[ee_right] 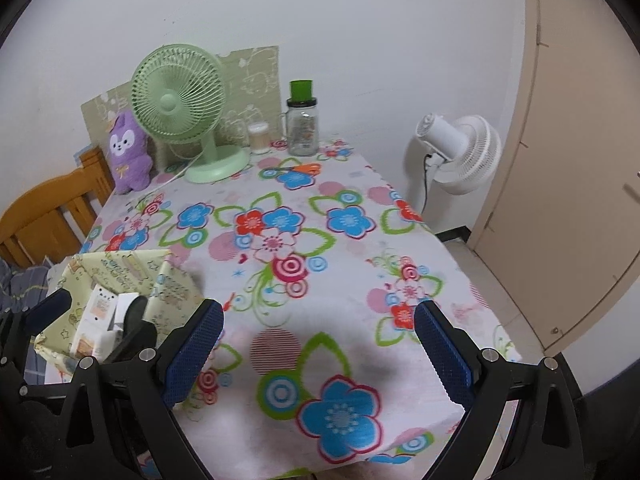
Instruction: Organize rigid objects
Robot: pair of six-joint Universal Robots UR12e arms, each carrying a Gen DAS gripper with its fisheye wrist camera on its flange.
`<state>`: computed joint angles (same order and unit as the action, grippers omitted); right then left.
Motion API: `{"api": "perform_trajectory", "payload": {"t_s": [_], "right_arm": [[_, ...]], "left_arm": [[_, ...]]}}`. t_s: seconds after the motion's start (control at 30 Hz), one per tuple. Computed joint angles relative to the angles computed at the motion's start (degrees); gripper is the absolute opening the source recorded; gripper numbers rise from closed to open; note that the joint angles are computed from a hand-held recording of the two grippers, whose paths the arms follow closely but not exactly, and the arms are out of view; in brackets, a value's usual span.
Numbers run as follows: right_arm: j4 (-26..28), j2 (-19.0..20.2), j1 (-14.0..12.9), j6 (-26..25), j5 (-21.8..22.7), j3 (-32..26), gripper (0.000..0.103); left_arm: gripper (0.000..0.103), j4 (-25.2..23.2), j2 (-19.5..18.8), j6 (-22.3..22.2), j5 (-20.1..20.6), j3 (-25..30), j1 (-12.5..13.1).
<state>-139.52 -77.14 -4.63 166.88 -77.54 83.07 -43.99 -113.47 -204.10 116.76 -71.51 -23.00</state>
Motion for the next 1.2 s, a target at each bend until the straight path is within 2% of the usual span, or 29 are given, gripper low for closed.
{"api": "perform_trajectory", "payload": {"t_s": [0.63, 1.2], "right_arm": [[-3.77, -1.77, -4.65, -2.19, 4.33, 2.08, 0.098], [-7.88, -4.41, -6.31, -2.34, 6.88, 5.2, 0.098]], "left_arm": [[0.101, -0.05, -1.47, -0.3, 5.76, 3.13, -3.4], [0.103, 5.77, 0.59, 1.41, 8.64, 0.33, -4.97]]}}
